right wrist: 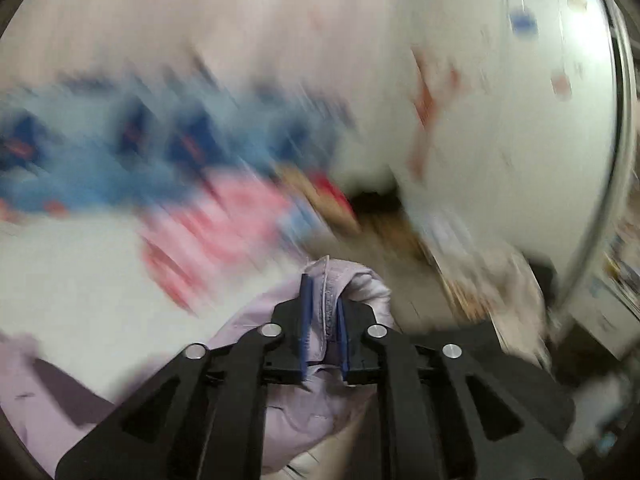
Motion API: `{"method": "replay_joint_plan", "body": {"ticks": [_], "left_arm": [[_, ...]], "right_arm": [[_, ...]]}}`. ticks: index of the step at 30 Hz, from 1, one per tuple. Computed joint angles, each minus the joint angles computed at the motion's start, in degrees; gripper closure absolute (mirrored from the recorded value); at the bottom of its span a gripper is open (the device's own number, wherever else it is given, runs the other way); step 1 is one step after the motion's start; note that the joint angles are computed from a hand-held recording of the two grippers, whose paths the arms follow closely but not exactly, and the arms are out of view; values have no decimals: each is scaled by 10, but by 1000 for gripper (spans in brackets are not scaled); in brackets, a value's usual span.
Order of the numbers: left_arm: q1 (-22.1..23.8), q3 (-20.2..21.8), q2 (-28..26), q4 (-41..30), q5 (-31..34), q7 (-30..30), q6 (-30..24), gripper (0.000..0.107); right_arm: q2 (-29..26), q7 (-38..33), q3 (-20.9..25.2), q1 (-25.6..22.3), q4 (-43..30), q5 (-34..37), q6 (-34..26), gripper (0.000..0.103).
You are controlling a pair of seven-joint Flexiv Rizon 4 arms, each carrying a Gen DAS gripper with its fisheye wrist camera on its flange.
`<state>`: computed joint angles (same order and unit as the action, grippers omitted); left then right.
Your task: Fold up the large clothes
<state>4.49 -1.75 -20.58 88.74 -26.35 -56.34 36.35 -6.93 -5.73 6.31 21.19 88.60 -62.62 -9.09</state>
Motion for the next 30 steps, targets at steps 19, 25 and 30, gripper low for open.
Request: {"method": "replay_joint_plan", "body": {"ticks": [19,25,30], "left_arm": [[42,7,-85,-89,8,-119,48,11],[22,-14,-111,-124,15,-123,99,11],[-3,-33,-141,-152,17,-126,120,11]], "right_arm": [[-12,327,40,0,208,-12,485,12],[0,511,18,9,263,43,454,12],[10,467,8,-18,245,91,375,12]]}}
